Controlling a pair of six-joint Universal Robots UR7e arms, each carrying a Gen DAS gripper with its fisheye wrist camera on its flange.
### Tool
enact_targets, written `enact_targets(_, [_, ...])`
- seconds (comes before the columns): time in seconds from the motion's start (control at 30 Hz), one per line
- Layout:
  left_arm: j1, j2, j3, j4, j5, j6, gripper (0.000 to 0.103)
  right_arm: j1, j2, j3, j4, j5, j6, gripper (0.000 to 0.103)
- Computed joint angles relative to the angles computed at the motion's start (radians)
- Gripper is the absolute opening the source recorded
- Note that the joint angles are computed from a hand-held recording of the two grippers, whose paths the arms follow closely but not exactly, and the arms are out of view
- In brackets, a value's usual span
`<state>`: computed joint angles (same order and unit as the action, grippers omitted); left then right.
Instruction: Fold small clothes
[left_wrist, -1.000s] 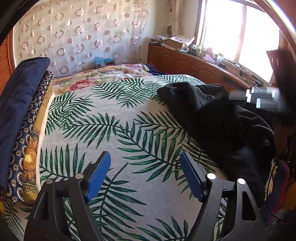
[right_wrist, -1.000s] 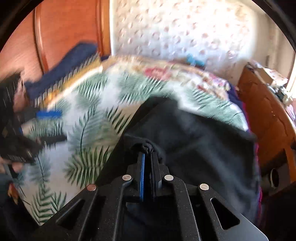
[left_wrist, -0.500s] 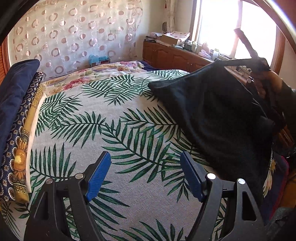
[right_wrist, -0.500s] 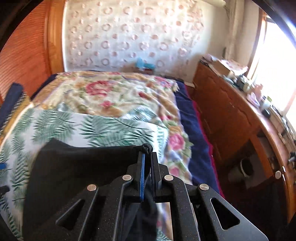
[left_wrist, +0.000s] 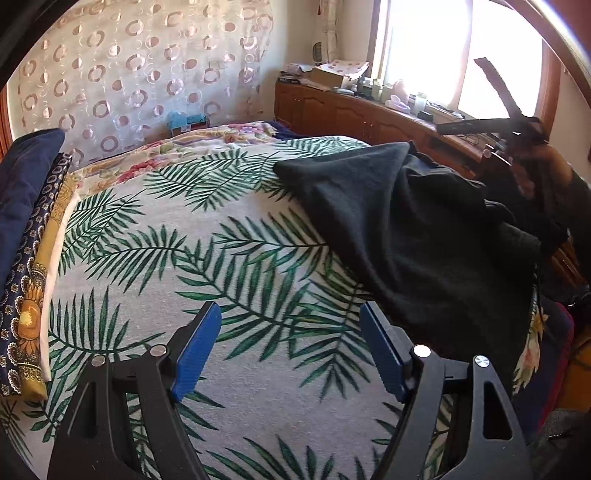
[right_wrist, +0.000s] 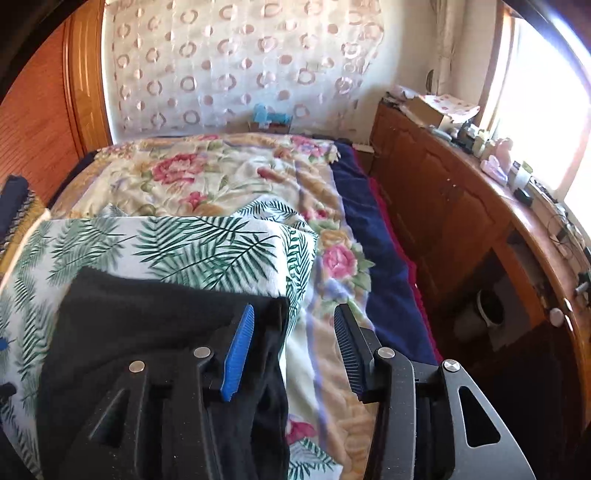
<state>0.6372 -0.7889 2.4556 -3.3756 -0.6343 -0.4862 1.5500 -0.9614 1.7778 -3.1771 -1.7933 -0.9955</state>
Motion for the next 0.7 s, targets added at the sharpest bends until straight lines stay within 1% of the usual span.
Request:
enact_targets(0.1, [-0.013, 0.017, -0.007, -0.014, -0.012, 0.009, 0.078, -0.032, -0.119, 0.159, -0.005, 0.062, -0.034, 0.047])
enact_targets(0.23, [-0.035, 0.039, -0.019, -0.021, -0.026, 0.019, 0.078, -0.082, -0.239, 0.312, 0.003, 0.093, -0.073, 0.047])
enact_targets(0.37, [-0.054, 0.060, -0.031, -0.027, -0.037, 0.026, 0.078, -0.145, -0.342, 0.423, 0.044, 0.125, -0.070, 0.047])
enact_targets(0.5, [-0.072, 0.074, -0.035, -0.024, -0.044, 0.023, 0.078, -0.191, -0.394, 0.458, 0.116, 0.142, -0.054, 0.047])
enact_targets(0.57, [-0.082, 0.078, -0.036, -0.020, -0.044, 0.014, 0.078, -0.207, -0.390, 0.454, 0.135, 0.141, -0.045, 0.047])
enact_targets(0.7, [-0.091, 0.082, -0.033, -0.015, -0.044, -0.004, 0.078, -0.214, -0.377, 0.429, 0.172, 0.132, -0.036, 0.047])
